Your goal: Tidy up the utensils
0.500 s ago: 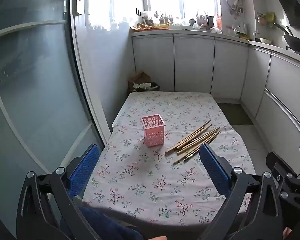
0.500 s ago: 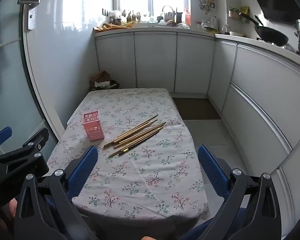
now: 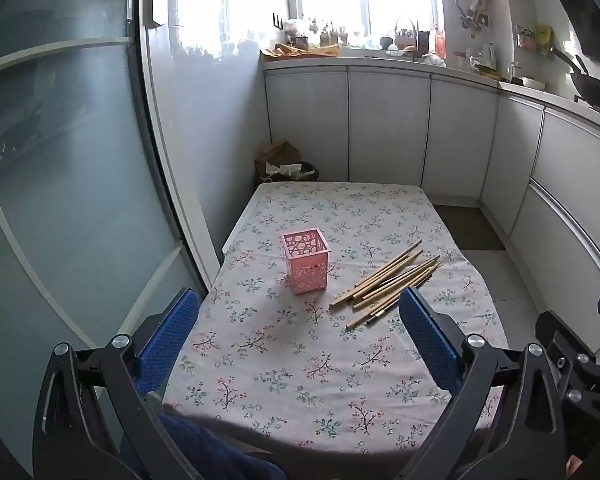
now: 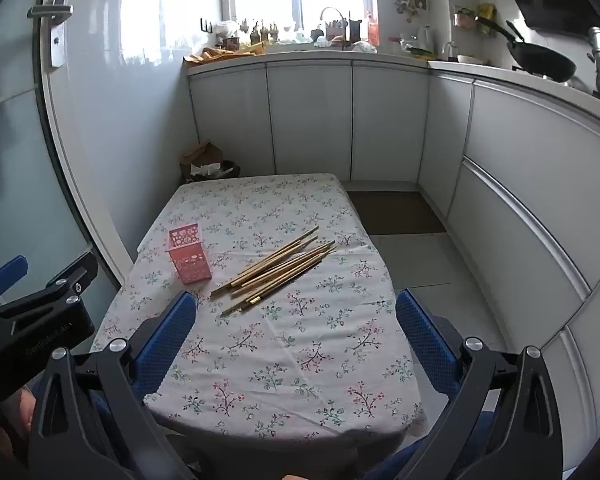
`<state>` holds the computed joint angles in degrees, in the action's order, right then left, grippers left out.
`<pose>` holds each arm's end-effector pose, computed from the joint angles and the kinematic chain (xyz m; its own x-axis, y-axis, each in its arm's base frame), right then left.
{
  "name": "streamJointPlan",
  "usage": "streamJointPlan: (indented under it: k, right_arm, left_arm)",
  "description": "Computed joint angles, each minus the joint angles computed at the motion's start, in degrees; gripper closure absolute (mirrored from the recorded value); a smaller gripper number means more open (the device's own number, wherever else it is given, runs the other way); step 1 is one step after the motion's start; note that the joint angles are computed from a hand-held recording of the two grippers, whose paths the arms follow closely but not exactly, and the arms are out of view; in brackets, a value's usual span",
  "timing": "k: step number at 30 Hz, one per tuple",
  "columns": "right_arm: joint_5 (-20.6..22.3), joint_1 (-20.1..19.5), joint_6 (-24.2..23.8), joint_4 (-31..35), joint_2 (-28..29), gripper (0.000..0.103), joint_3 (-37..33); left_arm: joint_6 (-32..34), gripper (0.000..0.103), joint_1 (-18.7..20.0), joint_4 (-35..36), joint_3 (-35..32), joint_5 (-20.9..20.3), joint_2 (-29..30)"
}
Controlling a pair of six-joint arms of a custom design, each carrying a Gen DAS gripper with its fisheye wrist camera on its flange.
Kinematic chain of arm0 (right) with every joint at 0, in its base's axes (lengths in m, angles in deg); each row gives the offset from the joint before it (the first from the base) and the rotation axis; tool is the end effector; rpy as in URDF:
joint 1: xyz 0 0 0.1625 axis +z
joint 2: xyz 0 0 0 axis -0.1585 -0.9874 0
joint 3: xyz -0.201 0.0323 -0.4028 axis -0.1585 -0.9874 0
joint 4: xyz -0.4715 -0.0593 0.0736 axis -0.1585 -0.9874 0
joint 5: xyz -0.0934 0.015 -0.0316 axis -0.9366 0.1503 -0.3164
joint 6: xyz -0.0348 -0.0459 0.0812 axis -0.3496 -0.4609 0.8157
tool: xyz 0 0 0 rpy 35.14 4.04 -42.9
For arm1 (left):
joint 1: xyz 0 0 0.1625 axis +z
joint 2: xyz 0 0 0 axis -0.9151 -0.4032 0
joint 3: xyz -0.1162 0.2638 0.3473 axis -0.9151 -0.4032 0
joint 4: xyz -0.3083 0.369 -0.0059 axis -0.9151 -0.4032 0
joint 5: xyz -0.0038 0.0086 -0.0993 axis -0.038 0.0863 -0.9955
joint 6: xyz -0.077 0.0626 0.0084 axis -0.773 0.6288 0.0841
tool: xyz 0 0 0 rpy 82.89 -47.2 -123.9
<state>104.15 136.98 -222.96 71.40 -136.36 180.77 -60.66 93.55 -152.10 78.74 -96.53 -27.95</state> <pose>0.3114 -0.3389 0.2367 -0.6929 0.4306 0.5784 -0.3478 0.5032 -0.7911 -0.3366 -0.4175 0.2187 -0.6175 0.2915 -0.7306 0.7486 0.5031 -0.4319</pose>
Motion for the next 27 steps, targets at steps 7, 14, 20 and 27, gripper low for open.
streamJointPlan:
  k: [7, 14, 20, 27]
  right_arm:
    - [-1.4, 0.1, 0.0, 0.3, -1.2, 0.005, 0.3]
    - [-1.6, 0.1, -0.2, 0.1, -1.8, 0.005, 0.6]
    - [-1.4, 0.1, 0.3, -0.1, -1.8, 0.005, 0.7]
    - [-1.2, 0.2, 0.1, -0.7, -2.2, 0.005, 1.0]
  left_arm:
    - [-0.2, 0.007, 0.2, 1.6, -0.3, -0.9, -0.8]
    - [-0.5, 0.007, -0.2, 1.3, -0.2, -0.7, -0.5]
    - [-0.4, 0.007, -0.2, 1.3, -0.4, -1.4, -0.3]
    - [-0.1, 0.007, 0.1, 1.3, -0.6, -1.9, -0.3]
